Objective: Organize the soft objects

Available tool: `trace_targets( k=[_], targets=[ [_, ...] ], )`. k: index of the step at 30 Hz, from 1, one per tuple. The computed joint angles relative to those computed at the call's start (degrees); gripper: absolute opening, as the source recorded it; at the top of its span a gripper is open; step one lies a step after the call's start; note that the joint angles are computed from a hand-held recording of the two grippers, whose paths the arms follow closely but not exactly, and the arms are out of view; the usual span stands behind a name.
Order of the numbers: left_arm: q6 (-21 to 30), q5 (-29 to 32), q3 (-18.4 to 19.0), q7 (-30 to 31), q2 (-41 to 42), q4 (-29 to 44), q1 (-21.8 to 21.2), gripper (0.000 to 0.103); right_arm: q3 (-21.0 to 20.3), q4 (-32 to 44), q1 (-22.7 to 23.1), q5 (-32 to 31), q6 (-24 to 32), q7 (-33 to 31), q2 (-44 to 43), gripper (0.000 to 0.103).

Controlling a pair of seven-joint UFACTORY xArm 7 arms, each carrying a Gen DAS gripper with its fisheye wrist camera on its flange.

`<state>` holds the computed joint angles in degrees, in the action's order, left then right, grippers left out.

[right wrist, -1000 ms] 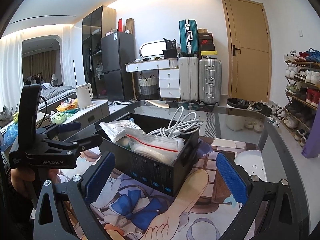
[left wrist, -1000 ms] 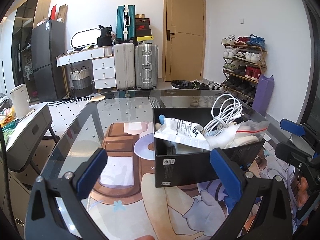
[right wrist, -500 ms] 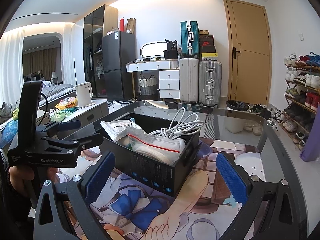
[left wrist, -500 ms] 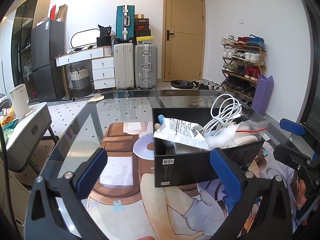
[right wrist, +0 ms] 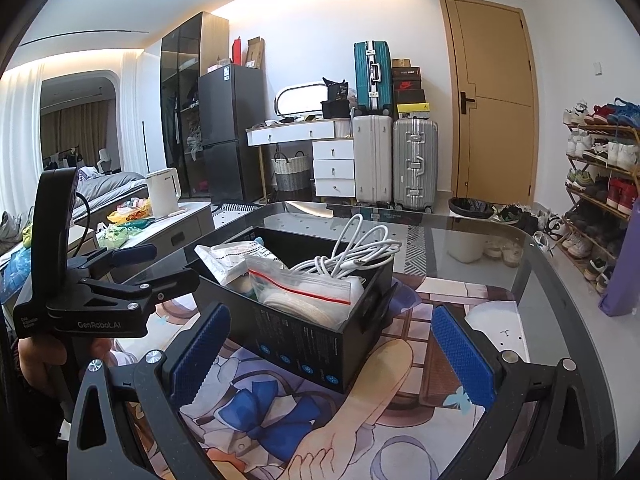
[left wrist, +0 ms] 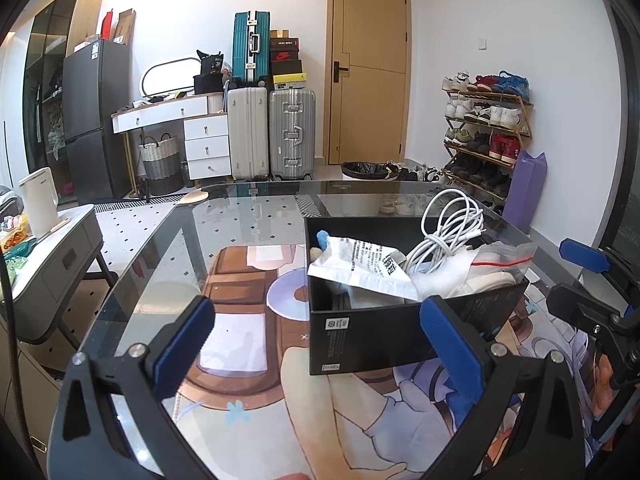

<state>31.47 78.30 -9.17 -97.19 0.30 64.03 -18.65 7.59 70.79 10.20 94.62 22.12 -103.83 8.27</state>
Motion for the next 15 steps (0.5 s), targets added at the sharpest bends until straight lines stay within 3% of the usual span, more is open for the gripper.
trace_targets(
  k=[15],
  targets=[
    [0.1, 0.9, 0.0, -1.0, -0.1, 0.0, 0.0, 0.103, 0.0, -0.2, -0.1, 0.1, 0.2, -0.2, -0.1, 0.102]
  ],
)
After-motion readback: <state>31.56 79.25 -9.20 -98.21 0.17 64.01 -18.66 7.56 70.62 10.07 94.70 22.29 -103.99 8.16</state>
